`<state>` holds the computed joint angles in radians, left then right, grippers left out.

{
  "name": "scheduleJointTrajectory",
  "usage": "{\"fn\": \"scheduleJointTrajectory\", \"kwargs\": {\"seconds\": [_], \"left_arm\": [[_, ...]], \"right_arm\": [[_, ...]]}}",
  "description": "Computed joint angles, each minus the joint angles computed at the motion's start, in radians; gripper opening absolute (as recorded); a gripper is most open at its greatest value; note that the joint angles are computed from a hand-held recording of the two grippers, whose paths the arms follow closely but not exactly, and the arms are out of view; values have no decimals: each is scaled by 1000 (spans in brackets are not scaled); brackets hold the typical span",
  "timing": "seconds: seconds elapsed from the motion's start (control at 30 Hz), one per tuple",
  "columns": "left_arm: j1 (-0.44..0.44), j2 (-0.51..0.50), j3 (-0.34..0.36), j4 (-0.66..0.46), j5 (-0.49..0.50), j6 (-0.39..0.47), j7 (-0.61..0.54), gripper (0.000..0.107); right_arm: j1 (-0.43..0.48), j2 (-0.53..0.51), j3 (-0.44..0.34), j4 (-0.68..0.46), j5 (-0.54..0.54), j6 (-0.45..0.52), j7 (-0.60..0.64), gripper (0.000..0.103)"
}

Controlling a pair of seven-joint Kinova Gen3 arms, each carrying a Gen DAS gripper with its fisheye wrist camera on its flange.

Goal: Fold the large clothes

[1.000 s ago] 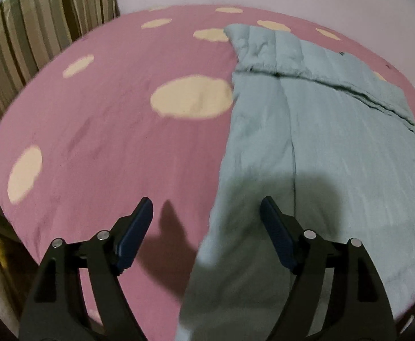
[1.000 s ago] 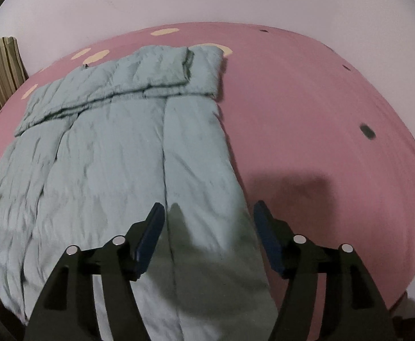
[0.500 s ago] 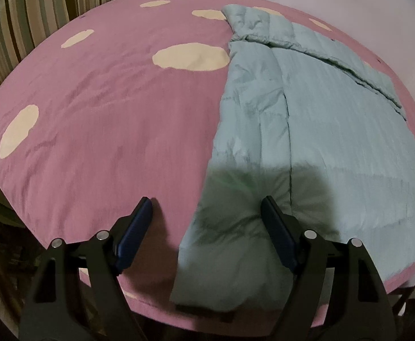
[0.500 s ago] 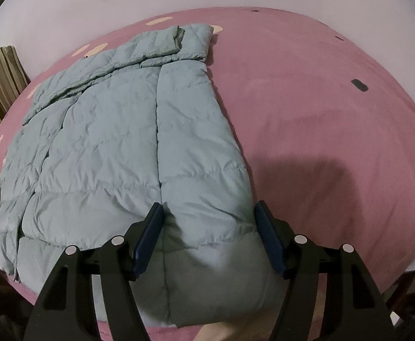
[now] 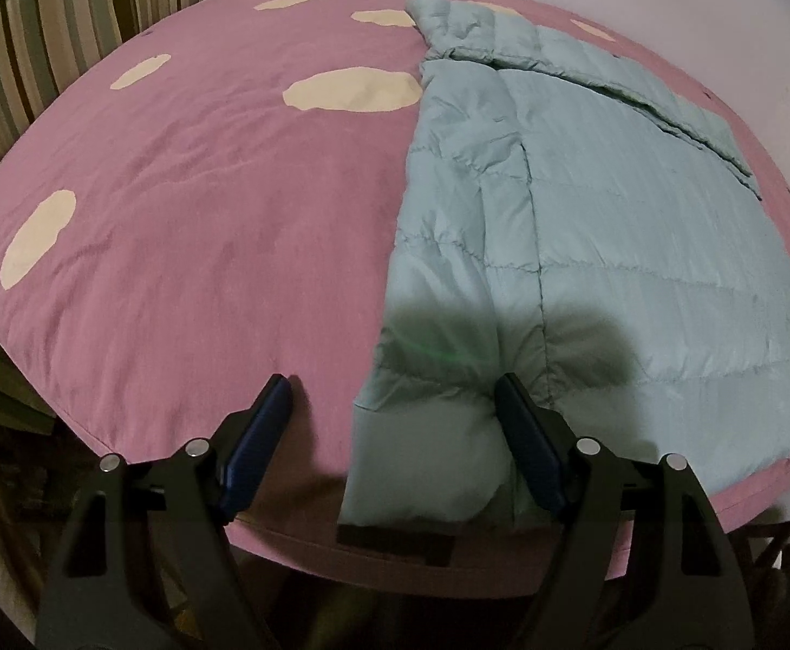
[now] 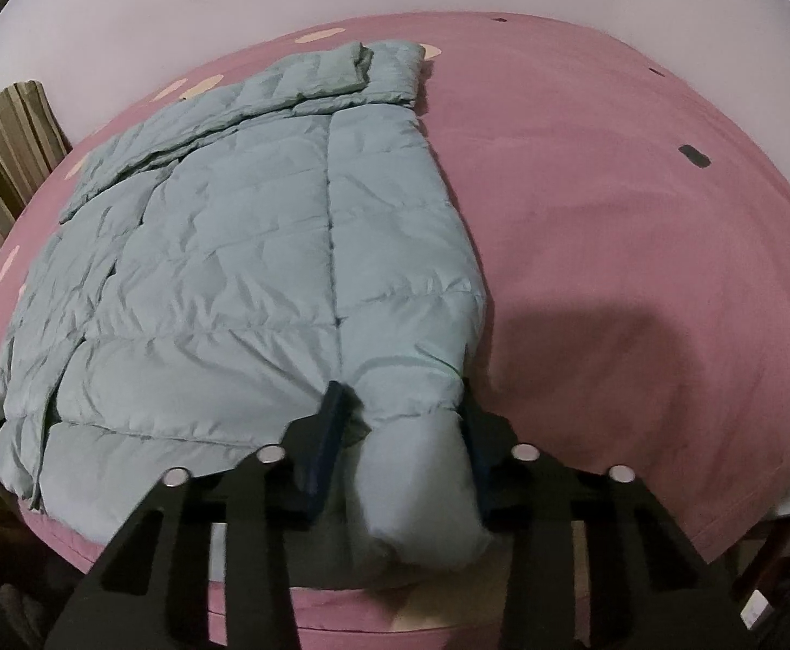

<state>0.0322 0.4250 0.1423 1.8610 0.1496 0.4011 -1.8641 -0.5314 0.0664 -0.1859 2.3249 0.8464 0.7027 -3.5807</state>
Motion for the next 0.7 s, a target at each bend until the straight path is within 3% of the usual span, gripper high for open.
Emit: {"fn": "scheduleJointTrajectory", "kwargs": {"seconds": [0.13, 0.23, 0.4, 0.5, 0.7], "left_arm": [[-16, -7, 20, 10, 16, -8, -23, 62], [-25, -13, 33, 19, 29, -15, -43, 50], [-51, -18, 67, 26, 66, -19, -98, 21], [-85, -22, 91, 27, 110, -16, -135, 9], [-123, -51, 120, 23, 194, -32, -199, 5]], "right_arm": [[-7, -2, -4, 2, 23, -8, -21, 19], [-13, -5, -8, 9, 42, -13, -50, 15], [-25, -10, -20, 20, 77, -3, -107, 11], [-31, -13, -26, 16, 79, 14, -112, 9], [-26, -57, -41, 20, 98, 36, -149, 7]]}}
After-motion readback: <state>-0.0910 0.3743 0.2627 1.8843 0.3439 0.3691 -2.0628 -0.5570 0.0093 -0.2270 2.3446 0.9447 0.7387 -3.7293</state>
